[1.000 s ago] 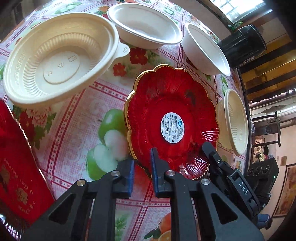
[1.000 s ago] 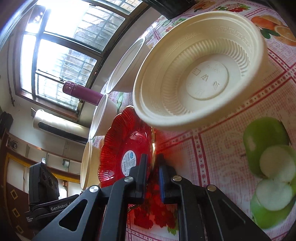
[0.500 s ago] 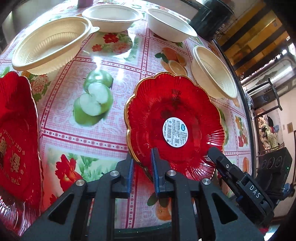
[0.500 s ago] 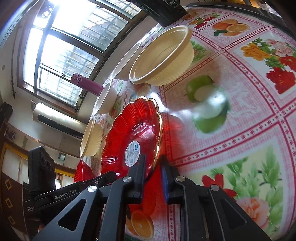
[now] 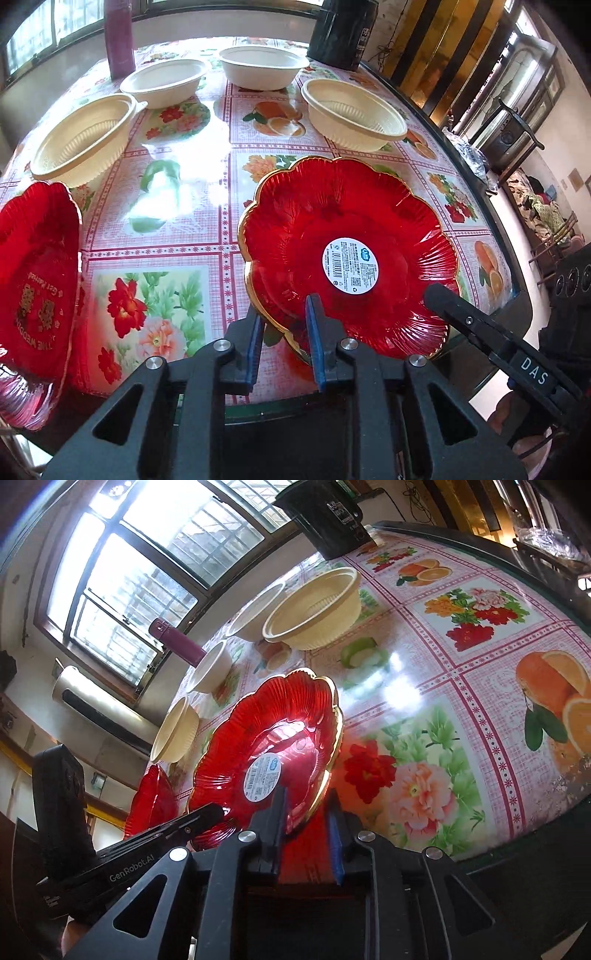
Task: Organize plates and bowls
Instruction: 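Lower the small red plate onto the large red plate and open the left gripper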
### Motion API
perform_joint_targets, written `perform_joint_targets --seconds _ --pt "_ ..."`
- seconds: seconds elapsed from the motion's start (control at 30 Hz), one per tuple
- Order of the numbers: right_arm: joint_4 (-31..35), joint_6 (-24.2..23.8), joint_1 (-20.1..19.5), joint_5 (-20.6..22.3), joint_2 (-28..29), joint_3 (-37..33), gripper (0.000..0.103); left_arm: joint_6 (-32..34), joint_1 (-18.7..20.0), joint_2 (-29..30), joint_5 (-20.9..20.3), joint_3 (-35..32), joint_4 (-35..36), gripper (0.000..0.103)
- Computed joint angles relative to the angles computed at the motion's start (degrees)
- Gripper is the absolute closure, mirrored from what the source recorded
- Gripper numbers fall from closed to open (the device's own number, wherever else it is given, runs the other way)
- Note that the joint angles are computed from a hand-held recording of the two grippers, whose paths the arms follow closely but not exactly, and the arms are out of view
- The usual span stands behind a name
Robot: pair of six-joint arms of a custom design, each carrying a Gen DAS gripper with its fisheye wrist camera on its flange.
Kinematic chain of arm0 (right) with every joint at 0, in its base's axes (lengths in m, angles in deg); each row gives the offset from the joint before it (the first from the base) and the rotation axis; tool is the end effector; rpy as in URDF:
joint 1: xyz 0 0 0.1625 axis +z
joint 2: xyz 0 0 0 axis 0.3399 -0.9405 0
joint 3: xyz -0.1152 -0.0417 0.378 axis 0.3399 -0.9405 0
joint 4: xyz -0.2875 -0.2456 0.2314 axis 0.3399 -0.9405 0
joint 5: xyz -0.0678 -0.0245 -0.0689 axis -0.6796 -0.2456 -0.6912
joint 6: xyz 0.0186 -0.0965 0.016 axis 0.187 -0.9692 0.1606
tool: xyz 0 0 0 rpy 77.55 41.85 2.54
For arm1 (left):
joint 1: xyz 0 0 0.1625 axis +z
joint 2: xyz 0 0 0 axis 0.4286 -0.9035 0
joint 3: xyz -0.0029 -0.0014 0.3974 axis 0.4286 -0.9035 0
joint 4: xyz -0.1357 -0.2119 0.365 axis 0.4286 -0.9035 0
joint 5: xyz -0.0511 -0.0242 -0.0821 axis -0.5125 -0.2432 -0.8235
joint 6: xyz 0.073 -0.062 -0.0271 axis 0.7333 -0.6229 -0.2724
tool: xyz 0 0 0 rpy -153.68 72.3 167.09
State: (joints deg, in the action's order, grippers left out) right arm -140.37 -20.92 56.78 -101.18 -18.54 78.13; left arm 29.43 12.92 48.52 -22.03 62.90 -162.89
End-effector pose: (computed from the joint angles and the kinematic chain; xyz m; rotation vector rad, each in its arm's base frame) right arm 0.0138 -0.5317 0.3525 0.1269 -2.8459 0.9304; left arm -0.3930 -0.5605 0.0075 0.3465 2.5237 -0.5751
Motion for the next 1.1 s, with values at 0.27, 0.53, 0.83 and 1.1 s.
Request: perform_joint_targets --seconds 0.27,0.53,0.83,1.1 --pt "1.0 -1.5 8.3 0.5 2.4 -1.1 0.078 -0.6 -1.9 -9.5 10.1 9.1 -4.7 0.082" --pt "3.5 -2.9 17.9 -3.3 13.2 -5.7 0.078 -12.5 -1.5 -20.4 19.8 16.9 7.2 0.082" --pt "7.6 -1.0 24.1 -12.2 24.2 -11.0 0.075 -20.8 2.4 -23.3 20.7 15.8 24.0 0.078" --pt "7.9 -1.6 25.3 -16.5 26.8 -13.5 0.069 -29.2 2.6 -22.8 21.8 13.0 37.9 0.067"
